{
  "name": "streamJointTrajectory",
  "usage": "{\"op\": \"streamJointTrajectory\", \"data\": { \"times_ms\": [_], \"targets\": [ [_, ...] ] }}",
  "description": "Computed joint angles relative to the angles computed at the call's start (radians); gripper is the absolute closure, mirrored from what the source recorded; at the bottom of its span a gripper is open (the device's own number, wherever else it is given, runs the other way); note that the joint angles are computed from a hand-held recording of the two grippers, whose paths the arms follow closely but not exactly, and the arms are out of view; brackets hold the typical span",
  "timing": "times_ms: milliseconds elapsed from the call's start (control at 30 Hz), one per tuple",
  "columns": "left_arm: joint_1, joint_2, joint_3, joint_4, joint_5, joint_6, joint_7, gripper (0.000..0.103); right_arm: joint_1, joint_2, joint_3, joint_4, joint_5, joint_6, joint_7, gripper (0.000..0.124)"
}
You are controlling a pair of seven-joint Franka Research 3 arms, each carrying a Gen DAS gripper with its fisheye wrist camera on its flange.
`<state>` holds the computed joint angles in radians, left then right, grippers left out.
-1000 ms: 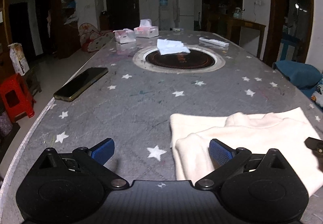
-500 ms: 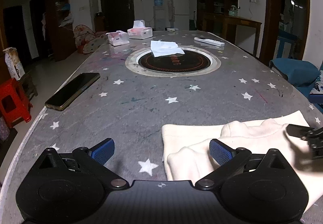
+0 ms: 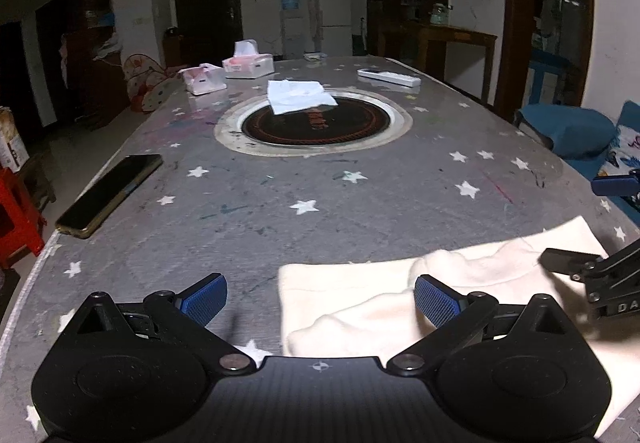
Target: Fold clothes
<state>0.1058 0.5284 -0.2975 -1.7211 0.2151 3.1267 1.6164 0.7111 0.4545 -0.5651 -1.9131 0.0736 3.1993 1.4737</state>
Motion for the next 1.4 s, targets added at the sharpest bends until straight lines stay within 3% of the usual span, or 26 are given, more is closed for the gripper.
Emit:
{"op": "streamJointTrajectory", "data": {
  "times_ms": [100,200,267,500,667,700,867,967,1167,1333,1400],
  "targets": [
    [-0.030,0.018,0.031,0.027,0.010,-0.037,-0.007,0.001,-0.023,-0.005,0.025,-0.002,-0.002,0.000,-0.002,0.021],
    [-0.010,0.014,0.010,0.021,-0.003,-0.033,0.007,0.001,0.000,-0.033,0.010,-0.039,0.004,0.040,-0.016,0.021],
    [0.009,-0.002,-0.005,-0.003,-0.013,-0.009,0.012,0.002,-0.012,-0.068,0.036,-0.074,0.016,0.071,-0.055,0.021],
    [0.173,-0.095,-0.160,-0.164,-0.034,0.073,0.060,0.002,-0.179,-0.213,0.273,-0.231,-0.004,0.189,-0.168,0.021],
    [0.336,-0.155,-0.312,-0.297,0.004,0.131,0.045,0.002,-0.155,-0.243,0.301,-0.303,0.066,0.266,-0.269,0.021],
    [0.350,-0.167,-0.321,-0.319,0.016,0.140,0.034,0.002,-0.159,-0.244,0.314,-0.311,0.078,0.274,-0.282,0.021],
    [0.370,-0.205,-0.321,-0.393,0.079,0.170,-0.025,0.001,-0.143,-0.237,0.341,-0.338,0.180,0.303,-0.387,0.021],
    [0.318,-0.216,-0.261,-0.404,0.108,0.174,-0.059,0.001,-0.122,-0.227,0.343,-0.353,0.252,0.341,-0.470,0.021],
    [0.356,-0.228,-0.279,-0.422,0.190,0.212,-0.130,0.001,-0.179,-0.264,0.412,-0.399,0.290,0.400,-0.524,0.021],
    [0.355,-0.217,-0.267,-0.417,0.238,0.180,-0.199,0.000,-0.244,-0.280,0.473,-0.421,0.324,0.364,-0.530,0.021],
    [0.387,-0.219,-0.295,-0.422,0.253,0.183,-0.220,0.001,-0.290,-0.294,0.510,-0.432,0.298,0.366,-0.503,0.021]
  ]
}}
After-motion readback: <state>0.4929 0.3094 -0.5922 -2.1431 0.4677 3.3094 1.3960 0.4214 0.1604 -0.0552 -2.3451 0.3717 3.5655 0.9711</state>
